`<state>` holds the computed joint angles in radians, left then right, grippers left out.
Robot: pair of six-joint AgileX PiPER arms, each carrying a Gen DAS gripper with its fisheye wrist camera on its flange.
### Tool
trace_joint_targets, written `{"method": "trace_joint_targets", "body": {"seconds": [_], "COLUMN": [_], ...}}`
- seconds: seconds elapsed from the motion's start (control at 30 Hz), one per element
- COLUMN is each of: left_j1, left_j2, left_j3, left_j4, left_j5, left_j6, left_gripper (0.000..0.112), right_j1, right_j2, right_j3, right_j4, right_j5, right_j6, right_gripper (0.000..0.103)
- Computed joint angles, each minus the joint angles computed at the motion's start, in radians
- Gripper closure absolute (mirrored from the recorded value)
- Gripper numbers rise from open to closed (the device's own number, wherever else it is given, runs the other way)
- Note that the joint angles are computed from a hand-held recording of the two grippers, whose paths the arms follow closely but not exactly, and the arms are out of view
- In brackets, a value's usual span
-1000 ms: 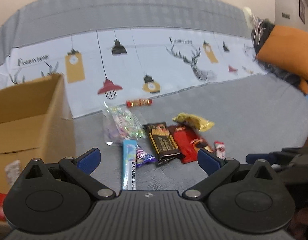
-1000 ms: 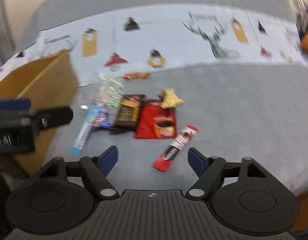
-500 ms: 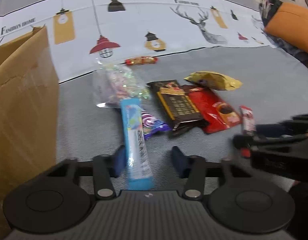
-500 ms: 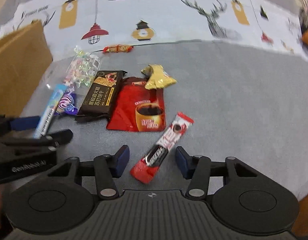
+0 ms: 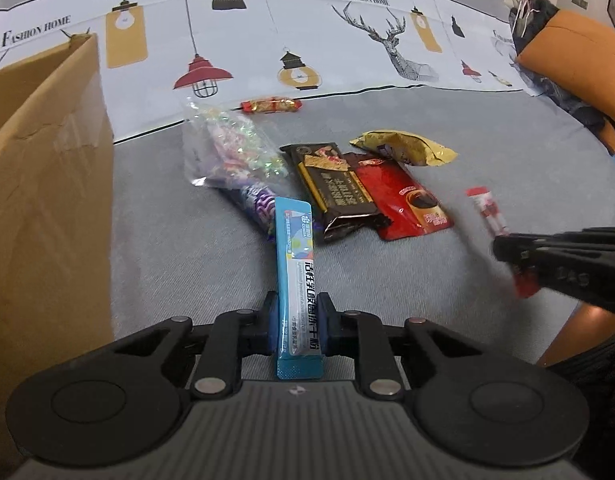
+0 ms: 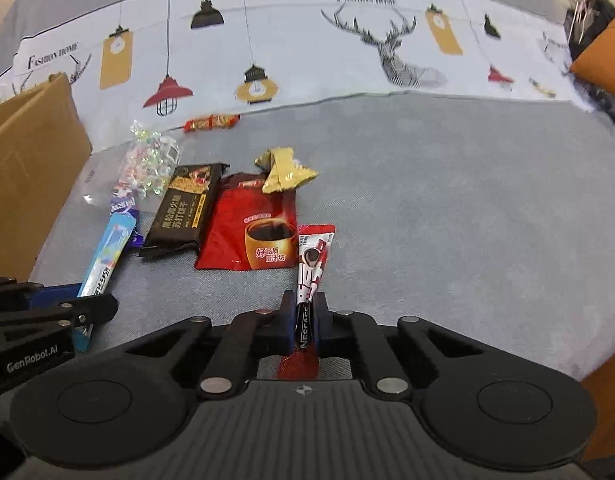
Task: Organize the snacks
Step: 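Carry the blue stick and coffee stick into the box and release both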
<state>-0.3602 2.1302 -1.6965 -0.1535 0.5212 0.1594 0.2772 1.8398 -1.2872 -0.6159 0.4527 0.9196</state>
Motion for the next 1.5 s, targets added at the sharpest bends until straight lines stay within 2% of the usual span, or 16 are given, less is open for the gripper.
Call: {"method": "trace_joint_targets", "body": {"seconds": [0.13, 0.23, 0.47, 0.67, 0.8, 0.9, 1.0, 1.07, 1.13, 1.3, 1.37, 1.4, 1.5], "left_j1": [0.006, 0.024, 0.039, 0.152, 0.227, 0.309, 0.345, 0.378, 0.416, 0.497, 0.55, 0.572, 0.601], "left_j2": [-0.063, -0.135, -0.343, -0.509, -0.583, -0.614, -0.644, -0.649, -0.644, -0.598, -0.572, -0.555, -0.505], "left_j3": [0.069, 0.137, 0.322, 0.385, 0.398, 0.4, 0.418, 0.422, 0.425, 0.404, 0.397, 0.387, 0.34], "left_j4": [-0.029, -0.115, -0.169, -0.401, -0.504, -0.674, -0.721, -0.787, -0.891, -1.024, -1.132, -1.155, -1.096], "left_j5": [-0.011, -0.021, -0.157, -0.137, -0.144, -0.132, -0.205, -0.224, -0.221, -0.204, -0.157, -0.132, -0.116], "left_j6": [0.03, 0.091, 0.192, 0.329, 0.409, 0.507, 0.565, 0.61, 0.672, 0.727, 0.81, 0.821, 0.739], "left_gripper": [0.091, 0.091, 0.091, 0.091, 0.091, 0.091, 0.091, 0.091, 0.091, 0.091, 0.091, 0.091, 0.091], "right_j1": [0.013, 0.005, 0.117, 0.229, 0.319, 0.38, 0.43, 0.454, 0.472, 0.5, 0.51, 0.511, 0.513], "right_j2": [-0.073, -0.126, -0.165, -0.172, -0.162, -0.129, -0.082, -0.052, -0.013, 0.123, 0.185, 0.219, 0.319], "right_j3": [0.06, 0.102, 0.09, -0.013, -0.133, -0.26, -0.398, -0.476, -0.562, -0.807, -0.907, -0.959, -1.106], "right_j4": [-0.018, 0.073, -0.061, -0.152, -0.204, -0.192, -0.187, -0.17, -0.142, -0.024, 0.016, 0.04, 0.108], "right_j5": [0.003, -0.026, 0.024, 0.066, 0.11, 0.148, 0.19, 0.209, 0.232, 0.306, 0.345, 0.366, 0.438], "right_j6": [0.049, 0.025, 0.146, 0.244, 0.222, 0.138, 0.047, -0.012, -0.076, -0.25, -0.303, -0.329, -0.4], "right_gripper": [0.095, 0.095, 0.095, 0.094, 0.095, 0.095, 0.094, 0.094, 0.094, 0.094, 0.094, 0.094, 0.094]}}
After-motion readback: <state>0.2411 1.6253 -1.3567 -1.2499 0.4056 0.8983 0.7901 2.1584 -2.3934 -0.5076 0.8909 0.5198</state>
